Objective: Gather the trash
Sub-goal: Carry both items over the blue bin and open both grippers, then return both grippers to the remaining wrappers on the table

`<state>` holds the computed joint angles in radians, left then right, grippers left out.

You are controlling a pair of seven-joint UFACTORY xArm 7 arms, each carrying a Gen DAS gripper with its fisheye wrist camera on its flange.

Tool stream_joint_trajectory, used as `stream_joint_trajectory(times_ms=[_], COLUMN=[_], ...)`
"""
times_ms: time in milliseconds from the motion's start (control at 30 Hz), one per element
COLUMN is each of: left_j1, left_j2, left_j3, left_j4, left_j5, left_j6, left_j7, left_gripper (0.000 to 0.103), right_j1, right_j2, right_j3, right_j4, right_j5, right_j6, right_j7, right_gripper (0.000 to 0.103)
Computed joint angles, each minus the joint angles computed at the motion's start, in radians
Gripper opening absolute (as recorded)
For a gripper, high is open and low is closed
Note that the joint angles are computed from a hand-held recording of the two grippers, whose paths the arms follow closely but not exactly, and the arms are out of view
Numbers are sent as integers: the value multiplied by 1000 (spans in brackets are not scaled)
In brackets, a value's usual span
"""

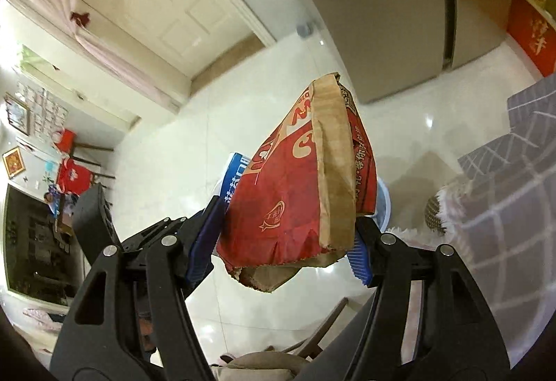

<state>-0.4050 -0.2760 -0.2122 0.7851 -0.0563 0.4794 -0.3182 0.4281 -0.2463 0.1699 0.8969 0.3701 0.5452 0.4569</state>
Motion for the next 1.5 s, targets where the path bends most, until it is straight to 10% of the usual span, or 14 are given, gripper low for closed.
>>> stream_joint_trajectory(times_ms=[200, 267, 333, 433, 933, 1133, 1500], left_j1=[-8, -2, 18, 27, 34, -29, -245], left_j2=[30, 73, 98, 80, -42, 25, 312], left_j3=[43, 40, 23, 22, -140, -210, -277], left_j4=[-30, -3, 18, 6, 133, 305, 653], left_j5=[-73, -74, -32, -26, 245, 332, 517], left_j6=[0, 36, 56, 28, 11, 23, 93], left_j7=[77, 92, 51, 26, -262, -313, -370], left_gripper=[18, 23, 63, 76, 95, 96, 96], right_j1=[-11, -9, -12, -16, -119, -193, -572], right_j2=[114, 149, 131, 75, -568, -920, -1458], right_j3=[21, 27, 29, 31, 1, -71, -311], right_j4=[70, 88, 77, 54, -220, -344, -344], right_j5=[-48, -41, -55, -88, -239, -245, -448], right_j6=[41, 49, 53, 43, 72, 228, 772], right_j7=[41, 65, 97, 109, 187, 198, 138], right_gripper=[69, 89, 92, 97, 97, 97, 97])
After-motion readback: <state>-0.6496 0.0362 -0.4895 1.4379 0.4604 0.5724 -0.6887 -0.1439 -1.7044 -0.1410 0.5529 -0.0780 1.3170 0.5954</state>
